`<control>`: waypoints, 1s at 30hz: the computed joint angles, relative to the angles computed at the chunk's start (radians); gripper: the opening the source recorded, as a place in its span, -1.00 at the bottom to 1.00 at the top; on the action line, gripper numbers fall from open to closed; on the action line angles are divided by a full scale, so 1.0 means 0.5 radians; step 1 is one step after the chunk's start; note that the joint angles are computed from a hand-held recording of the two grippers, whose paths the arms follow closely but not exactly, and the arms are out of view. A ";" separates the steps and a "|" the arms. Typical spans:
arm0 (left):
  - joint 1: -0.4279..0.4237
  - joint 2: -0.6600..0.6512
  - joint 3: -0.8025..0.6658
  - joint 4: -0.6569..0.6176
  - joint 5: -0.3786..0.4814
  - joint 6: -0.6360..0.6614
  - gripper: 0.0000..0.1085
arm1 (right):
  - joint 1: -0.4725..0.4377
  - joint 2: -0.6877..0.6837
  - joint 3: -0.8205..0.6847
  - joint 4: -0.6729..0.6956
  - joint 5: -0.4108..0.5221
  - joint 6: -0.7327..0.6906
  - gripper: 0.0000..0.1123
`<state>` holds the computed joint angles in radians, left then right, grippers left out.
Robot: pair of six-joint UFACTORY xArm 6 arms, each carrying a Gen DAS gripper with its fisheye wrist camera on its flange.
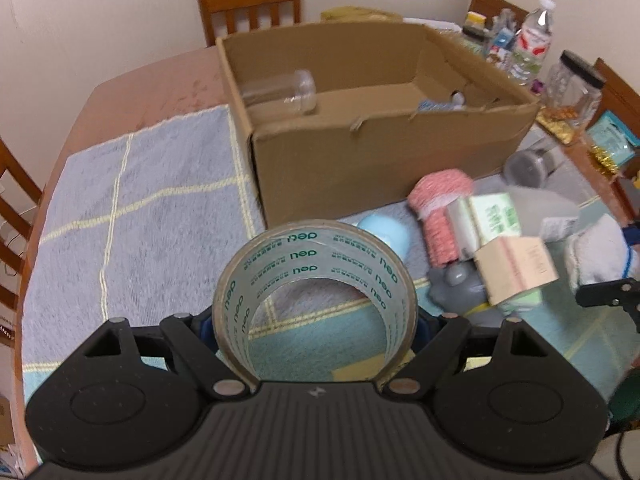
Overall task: Organize objects
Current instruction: 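Carry the tape roll and white sock into the cardboard box and open both tools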
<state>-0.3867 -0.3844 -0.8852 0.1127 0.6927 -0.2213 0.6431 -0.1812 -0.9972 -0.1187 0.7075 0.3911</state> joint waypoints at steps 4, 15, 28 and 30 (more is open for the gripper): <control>0.000 0.044 -0.143 -0.068 0.076 0.117 0.54 | -0.020 0.019 -0.118 0.106 0.072 -0.139 0.44; 0.007 0.269 -0.501 -0.139 0.054 0.160 0.54 | -0.087 0.186 -0.475 0.249 0.096 -0.386 0.44; 0.035 0.838 -1.126 0.054 0.118 0.039 0.55 | -0.145 0.772 -1.273 0.089 0.194 -0.273 0.44; 0.044 0.931 -1.223 0.086 0.159 0.003 0.55 | -0.165 0.858 -1.371 0.119 0.204 -0.282 0.44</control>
